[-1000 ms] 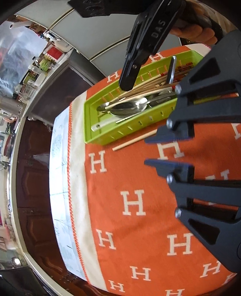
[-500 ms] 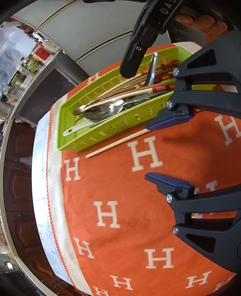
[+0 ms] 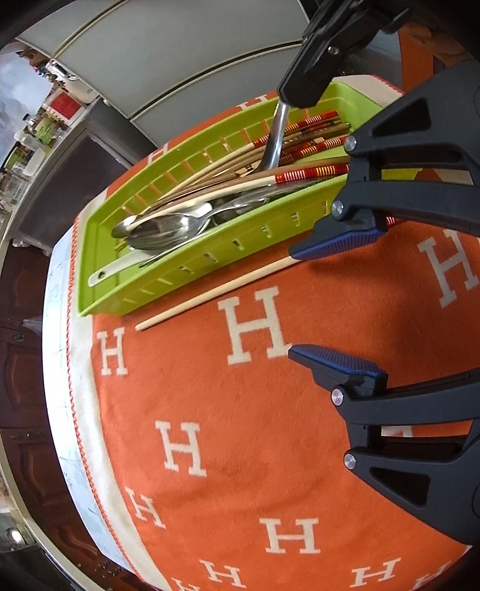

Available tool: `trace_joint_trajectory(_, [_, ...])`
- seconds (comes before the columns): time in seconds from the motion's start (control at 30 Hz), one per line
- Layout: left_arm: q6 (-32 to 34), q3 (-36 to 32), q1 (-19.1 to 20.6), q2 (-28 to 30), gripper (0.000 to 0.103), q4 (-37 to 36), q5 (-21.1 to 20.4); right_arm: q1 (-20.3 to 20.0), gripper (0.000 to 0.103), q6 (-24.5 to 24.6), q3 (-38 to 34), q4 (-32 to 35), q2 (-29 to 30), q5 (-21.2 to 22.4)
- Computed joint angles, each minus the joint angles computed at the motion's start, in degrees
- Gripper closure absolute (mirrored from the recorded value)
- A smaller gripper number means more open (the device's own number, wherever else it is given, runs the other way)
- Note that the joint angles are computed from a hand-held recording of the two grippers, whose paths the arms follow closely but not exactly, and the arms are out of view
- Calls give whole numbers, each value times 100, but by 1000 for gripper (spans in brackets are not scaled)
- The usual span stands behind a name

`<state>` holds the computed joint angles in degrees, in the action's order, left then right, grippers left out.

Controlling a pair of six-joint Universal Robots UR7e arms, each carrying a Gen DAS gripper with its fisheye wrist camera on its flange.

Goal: Organize utensils
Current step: 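Move the left gripper to the last wooden chopstick and grasp it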

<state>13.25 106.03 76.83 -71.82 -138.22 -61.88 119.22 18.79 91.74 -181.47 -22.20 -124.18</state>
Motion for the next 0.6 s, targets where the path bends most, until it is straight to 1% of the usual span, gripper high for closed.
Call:
trace_joint_trajectory(0.2, [175, 141, -115, 102, 59, -191, 236, -60, 98, 136, 219, -150, -104, 39])
trace_joint_trajectory(0.33, [277, 203, -181, 155, 52, -272, 367, -67, 98, 128, 283, -229, -128, 24])
trace_joint_trajectory(0.4, [356, 253, -230, 176, 51, -354, 462, -75, 98, 115, 304, -263, -134, 32])
trace_joint_trajectory(0.5, [275, 186, -234, 224, 51, -273, 481, -94, 98, 134, 319, -263, -143, 42])
trace_joint_trajectory(0.6, [318, 173, -244, 265, 51, -351, 596, -109, 98, 153, 341, -290, -152, 57])
